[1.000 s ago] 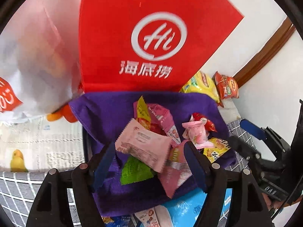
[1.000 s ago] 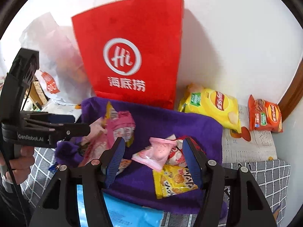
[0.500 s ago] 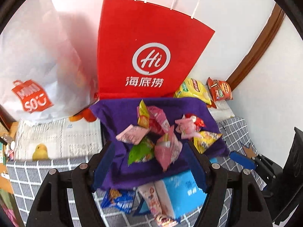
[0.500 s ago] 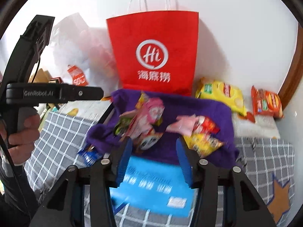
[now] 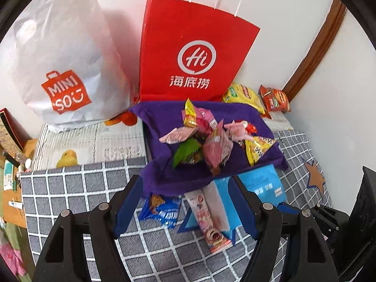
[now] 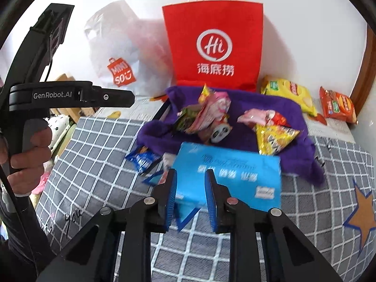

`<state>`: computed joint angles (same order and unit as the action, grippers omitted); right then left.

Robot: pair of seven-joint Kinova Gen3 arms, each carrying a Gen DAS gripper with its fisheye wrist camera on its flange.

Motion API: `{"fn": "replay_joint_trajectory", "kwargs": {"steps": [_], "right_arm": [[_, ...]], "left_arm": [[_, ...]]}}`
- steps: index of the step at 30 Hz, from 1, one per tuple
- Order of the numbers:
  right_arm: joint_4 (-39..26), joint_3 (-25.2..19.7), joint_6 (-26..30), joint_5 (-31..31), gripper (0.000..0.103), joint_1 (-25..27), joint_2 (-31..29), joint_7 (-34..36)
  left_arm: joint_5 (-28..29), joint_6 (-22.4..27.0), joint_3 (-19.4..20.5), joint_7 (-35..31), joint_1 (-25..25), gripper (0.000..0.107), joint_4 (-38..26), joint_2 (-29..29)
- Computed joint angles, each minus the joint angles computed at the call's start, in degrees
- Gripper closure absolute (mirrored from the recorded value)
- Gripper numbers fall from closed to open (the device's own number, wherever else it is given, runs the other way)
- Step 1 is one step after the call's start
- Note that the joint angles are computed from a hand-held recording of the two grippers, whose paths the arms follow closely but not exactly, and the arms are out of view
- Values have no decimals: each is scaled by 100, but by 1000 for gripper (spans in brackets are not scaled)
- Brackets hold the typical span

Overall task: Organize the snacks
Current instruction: 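Withdraw both tools from the towel back toward the tissue pack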

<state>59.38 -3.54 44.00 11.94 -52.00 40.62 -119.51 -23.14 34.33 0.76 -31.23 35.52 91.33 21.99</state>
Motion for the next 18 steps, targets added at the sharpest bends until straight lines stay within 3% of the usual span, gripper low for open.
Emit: {"fn": "replay_joint_trajectory", "kwargs": {"steps": [10,18], "right_arm": [[397,-148,-122,-150,79,-82,-24,-132],[-85,-221,221,-318,79,-181,422,90]], "left_arm": [[174,-200,60,-43,-85,34,454,-23],[259,-358,26,-38,-158,34,808,-101]]}}
